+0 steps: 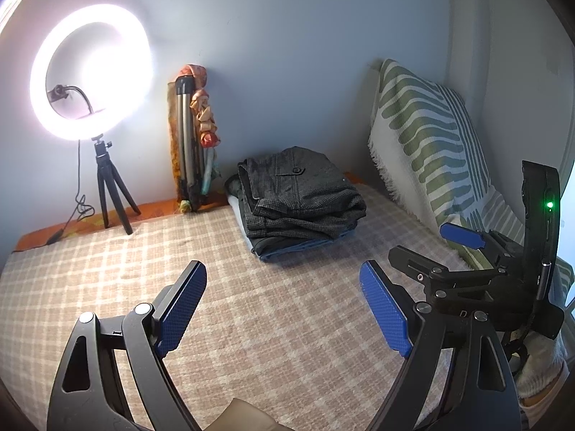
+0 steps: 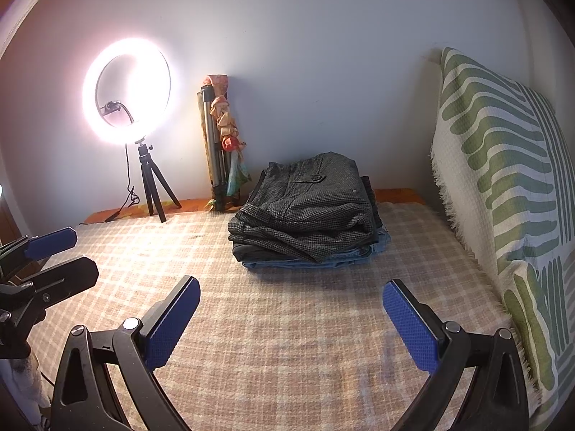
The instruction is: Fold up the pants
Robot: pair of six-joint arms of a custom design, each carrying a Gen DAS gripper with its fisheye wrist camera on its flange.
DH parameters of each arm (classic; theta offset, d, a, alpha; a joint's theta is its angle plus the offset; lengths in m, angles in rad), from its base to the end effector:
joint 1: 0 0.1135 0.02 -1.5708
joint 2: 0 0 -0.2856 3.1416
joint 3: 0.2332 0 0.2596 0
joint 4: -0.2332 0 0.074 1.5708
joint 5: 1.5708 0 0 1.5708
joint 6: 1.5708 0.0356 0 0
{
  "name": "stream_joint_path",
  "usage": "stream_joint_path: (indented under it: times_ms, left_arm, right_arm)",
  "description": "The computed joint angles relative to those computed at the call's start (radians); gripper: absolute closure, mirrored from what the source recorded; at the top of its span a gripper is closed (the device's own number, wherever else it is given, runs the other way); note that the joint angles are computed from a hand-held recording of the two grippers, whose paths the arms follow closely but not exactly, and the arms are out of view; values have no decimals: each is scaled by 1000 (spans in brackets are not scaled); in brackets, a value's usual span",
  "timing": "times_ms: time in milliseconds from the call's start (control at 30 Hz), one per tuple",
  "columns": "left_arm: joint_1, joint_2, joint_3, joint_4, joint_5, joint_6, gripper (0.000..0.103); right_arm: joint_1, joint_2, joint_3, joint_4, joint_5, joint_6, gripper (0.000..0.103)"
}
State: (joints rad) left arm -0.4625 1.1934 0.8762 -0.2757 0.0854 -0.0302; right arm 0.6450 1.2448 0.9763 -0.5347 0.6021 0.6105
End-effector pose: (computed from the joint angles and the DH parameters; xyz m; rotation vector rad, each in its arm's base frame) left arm 0.2351 -0.1206 0.2961 0.5171 2.1234 -0.3740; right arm 0.2197 0.1400 0.3005 0.2366 2.1931 -0.0309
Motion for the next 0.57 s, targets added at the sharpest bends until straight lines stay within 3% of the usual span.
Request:
stream_joint_path:
  times_ms: [567]
  left_arm:
    - [-11, -25, -24, 48, -37, -6, 16]
  right_arm:
    - [-8, -8, -3, 5, -24, -7, 0]
